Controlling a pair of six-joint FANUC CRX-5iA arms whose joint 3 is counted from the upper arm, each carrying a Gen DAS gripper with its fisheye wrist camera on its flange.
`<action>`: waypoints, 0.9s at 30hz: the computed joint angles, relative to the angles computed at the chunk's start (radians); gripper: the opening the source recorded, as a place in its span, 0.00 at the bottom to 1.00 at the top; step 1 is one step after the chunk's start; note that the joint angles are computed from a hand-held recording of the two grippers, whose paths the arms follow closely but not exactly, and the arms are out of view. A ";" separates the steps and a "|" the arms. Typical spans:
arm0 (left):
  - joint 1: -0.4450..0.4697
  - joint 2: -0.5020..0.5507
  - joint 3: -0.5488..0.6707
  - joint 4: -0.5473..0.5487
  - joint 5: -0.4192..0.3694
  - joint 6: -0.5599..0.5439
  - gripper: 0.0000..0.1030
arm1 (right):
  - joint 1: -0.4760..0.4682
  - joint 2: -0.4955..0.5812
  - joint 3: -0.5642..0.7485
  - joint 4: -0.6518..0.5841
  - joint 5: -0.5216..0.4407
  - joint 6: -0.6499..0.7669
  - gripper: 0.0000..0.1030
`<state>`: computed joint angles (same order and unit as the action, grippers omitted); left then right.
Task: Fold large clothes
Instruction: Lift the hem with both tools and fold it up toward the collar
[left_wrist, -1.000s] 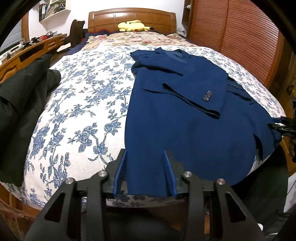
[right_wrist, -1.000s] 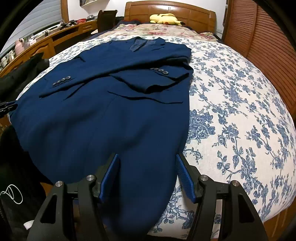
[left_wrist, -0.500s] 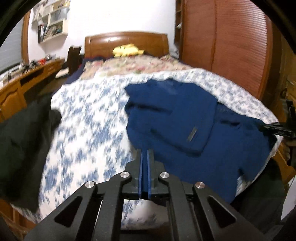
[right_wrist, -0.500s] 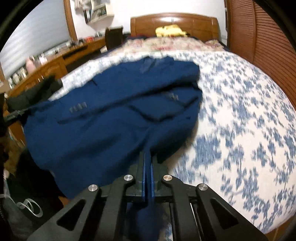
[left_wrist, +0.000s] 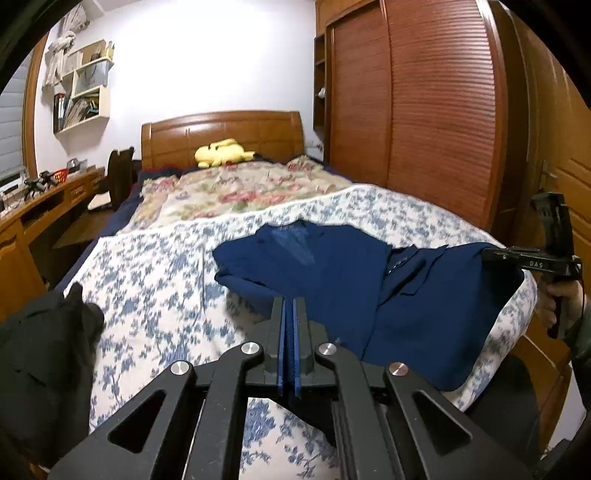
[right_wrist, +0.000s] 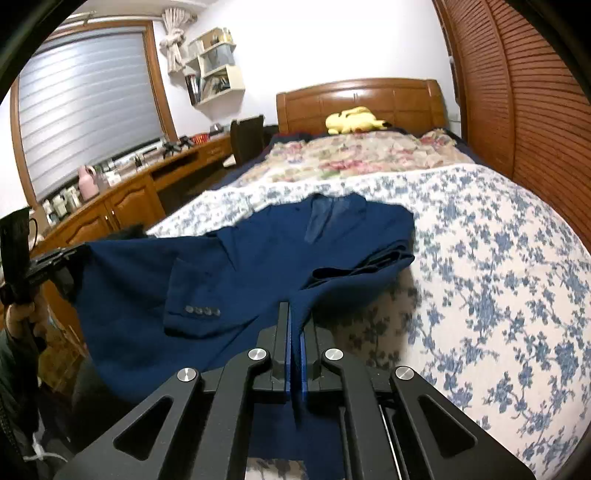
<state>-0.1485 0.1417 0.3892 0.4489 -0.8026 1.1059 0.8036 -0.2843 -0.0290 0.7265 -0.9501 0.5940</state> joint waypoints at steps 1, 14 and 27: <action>-0.002 0.000 0.011 -0.003 0.006 0.003 0.04 | 0.003 -0.004 -0.001 0.014 0.003 -0.009 0.03; 0.003 -0.067 0.008 0.094 0.104 -0.070 0.03 | 0.160 -0.055 0.011 0.288 -0.072 -0.094 0.03; 0.018 -0.086 -0.008 0.186 0.166 -0.129 0.03 | 0.276 -0.155 -0.104 0.441 -0.105 -0.179 0.03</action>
